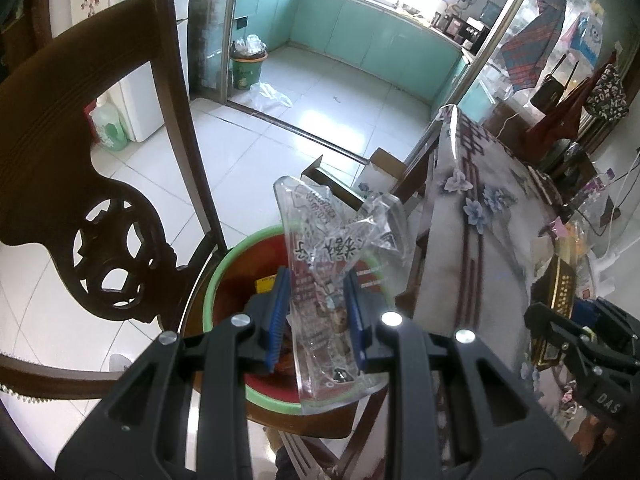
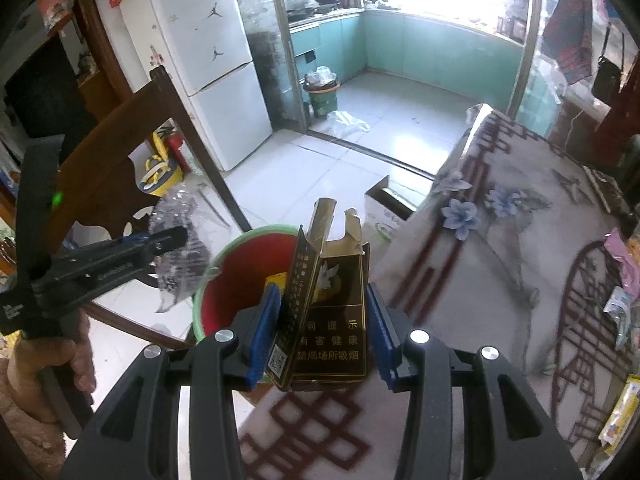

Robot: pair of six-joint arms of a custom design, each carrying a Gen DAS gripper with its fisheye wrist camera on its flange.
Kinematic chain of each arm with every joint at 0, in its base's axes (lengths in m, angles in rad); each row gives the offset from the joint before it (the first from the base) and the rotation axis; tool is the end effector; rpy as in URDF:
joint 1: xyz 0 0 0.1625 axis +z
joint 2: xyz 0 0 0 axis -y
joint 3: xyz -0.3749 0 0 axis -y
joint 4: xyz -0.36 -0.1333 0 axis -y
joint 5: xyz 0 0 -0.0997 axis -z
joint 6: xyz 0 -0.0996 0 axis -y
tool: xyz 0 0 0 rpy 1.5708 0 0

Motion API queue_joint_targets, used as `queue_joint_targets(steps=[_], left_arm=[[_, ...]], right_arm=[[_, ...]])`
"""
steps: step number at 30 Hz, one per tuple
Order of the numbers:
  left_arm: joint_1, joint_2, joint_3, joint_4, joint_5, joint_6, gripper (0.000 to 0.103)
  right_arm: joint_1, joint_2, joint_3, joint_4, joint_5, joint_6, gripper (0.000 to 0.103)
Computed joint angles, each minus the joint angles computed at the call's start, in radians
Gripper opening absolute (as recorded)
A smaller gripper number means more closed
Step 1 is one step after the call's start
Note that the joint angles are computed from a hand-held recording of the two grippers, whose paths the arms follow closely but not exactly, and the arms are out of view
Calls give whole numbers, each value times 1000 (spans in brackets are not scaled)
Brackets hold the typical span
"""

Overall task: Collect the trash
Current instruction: 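Carry the plastic bag and cigarette box over the red bucket, then open both tools to drop the bag and box into the bucket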

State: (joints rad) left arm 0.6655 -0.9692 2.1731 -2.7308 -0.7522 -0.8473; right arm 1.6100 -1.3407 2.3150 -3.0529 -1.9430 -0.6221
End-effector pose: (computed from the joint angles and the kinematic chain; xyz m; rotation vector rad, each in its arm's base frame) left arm -0.2173 -0.4325 0.0632 0.0952 2.4698 -0.7891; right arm 0.1135 -0.4158 0.1971 0.7240 -2.5004 0.5056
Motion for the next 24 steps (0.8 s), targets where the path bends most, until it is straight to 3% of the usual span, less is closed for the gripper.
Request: queue_joint_targets(steps=[7, 19, 22, 23, 24], left_arm=[[32, 10, -14, -27, -13, 39, 26], [68, 30, -33, -42, -28, 64, 26], [76, 31, -38, -38, -27, 63, 30], [77, 31, -40, -30, -20, 53, 39], [78, 30, -40, -32, -17, 49, 44]], right_arm=[[2, 72, -36, 30, 53, 22, 42], [7, 154, -74, 47, 55, 25, 42], [4, 162, -81, 57, 63, 12, 49], [6, 167, -75, 25, 59, 6, 64], [5, 168, -69, -1, 64, 3, 69]])
